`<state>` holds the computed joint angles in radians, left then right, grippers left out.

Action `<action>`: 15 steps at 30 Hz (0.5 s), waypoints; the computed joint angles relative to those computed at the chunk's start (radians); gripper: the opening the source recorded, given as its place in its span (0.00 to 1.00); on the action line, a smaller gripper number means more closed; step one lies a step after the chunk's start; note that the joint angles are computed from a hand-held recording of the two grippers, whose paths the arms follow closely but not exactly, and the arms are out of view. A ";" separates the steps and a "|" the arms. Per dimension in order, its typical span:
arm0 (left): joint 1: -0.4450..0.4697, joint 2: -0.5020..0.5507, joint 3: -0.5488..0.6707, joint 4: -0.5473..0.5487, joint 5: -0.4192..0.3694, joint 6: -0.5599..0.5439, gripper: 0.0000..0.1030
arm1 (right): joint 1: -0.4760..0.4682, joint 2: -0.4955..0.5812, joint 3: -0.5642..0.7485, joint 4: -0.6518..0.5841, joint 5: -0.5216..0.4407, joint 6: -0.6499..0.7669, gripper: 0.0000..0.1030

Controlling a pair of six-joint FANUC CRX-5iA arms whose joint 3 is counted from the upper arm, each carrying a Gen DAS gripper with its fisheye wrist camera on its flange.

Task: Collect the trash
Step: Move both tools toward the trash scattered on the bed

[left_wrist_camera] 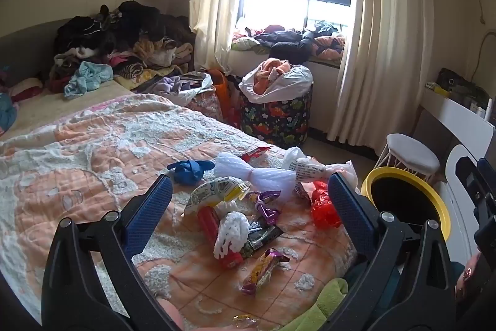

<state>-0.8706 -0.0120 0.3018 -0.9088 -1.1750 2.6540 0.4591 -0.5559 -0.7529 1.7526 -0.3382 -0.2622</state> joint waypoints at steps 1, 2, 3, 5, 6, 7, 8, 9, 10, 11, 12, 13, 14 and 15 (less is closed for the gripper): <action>0.003 0.000 -0.001 0.005 0.003 -0.002 0.89 | -0.011 -0.001 -0.001 0.013 0.010 -0.009 0.94; 0.006 0.001 0.001 0.009 0.003 -0.003 0.89 | -0.020 -0.002 -0.001 0.021 0.020 -0.013 0.94; 0.010 0.001 0.001 0.015 0.006 -0.004 0.89 | -0.033 -0.007 -0.005 0.064 0.025 -0.046 0.94; 0.004 0.000 -0.002 0.001 0.012 -0.005 0.89 | -0.031 -0.003 -0.004 0.059 0.023 -0.040 0.94; 0.006 0.001 -0.001 0.002 0.012 -0.008 0.89 | -0.034 -0.003 -0.004 0.068 0.024 -0.050 0.94; 0.007 -0.001 -0.002 0.005 0.015 -0.010 0.89 | -0.040 -0.004 -0.004 0.077 0.031 -0.060 0.94; -0.001 0.009 0.012 0.002 0.008 -0.011 0.89 | -0.039 -0.003 -0.003 0.081 0.029 -0.064 0.94; -0.001 0.012 0.020 0.005 0.005 -0.016 0.90 | -0.039 -0.003 -0.004 0.086 0.026 -0.069 0.94; -0.002 0.010 0.019 0.001 0.007 -0.013 0.89 | -0.037 -0.003 -0.003 0.086 0.026 -0.070 0.94; -0.003 0.013 0.024 -0.001 0.005 -0.014 0.90 | -0.017 0.003 -0.001 0.052 0.016 -0.045 0.94; -0.007 0.014 0.027 -0.003 0.005 -0.013 0.90 | -0.012 0.005 0.000 0.052 0.009 -0.046 0.94; -0.008 0.014 0.031 -0.003 0.007 -0.015 0.89 | -0.010 0.007 0.001 0.053 0.009 -0.047 0.94; -0.007 0.017 0.036 -0.002 0.008 -0.017 0.89 | -0.005 0.010 0.003 0.051 0.004 -0.046 0.94; -0.014 0.011 0.027 -0.008 0.011 -0.012 0.89 | -0.002 0.010 0.003 0.054 -0.001 -0.048 0.94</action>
